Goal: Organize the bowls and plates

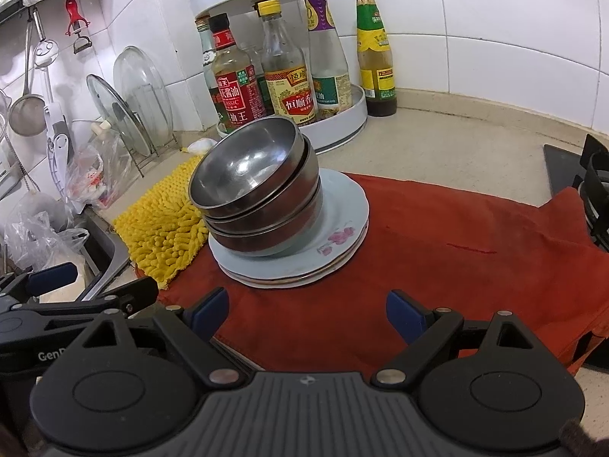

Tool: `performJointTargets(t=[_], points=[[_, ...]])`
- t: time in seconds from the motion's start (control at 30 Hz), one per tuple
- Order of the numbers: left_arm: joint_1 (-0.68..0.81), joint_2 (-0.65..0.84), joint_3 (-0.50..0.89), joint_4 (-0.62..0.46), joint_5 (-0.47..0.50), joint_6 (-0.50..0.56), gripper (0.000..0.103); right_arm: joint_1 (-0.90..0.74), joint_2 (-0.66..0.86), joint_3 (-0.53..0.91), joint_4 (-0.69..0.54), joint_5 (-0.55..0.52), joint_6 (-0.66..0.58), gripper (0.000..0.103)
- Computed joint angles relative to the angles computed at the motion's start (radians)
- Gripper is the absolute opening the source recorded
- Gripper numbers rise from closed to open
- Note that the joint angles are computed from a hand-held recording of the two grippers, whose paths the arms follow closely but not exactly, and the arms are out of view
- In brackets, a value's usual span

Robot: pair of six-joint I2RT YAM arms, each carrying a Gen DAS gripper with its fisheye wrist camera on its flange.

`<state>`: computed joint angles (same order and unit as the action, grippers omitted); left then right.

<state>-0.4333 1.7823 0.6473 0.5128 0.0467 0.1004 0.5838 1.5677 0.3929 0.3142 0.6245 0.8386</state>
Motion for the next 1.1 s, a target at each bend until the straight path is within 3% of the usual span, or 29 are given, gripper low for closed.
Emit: performJointTargets(t=[1.1], points=[[0.006,-0.003,-0.003,0.004,0.006,0.002,0.102,0.001,-0.007,0.003,-0.011,0.0,-0.003,0.086]])
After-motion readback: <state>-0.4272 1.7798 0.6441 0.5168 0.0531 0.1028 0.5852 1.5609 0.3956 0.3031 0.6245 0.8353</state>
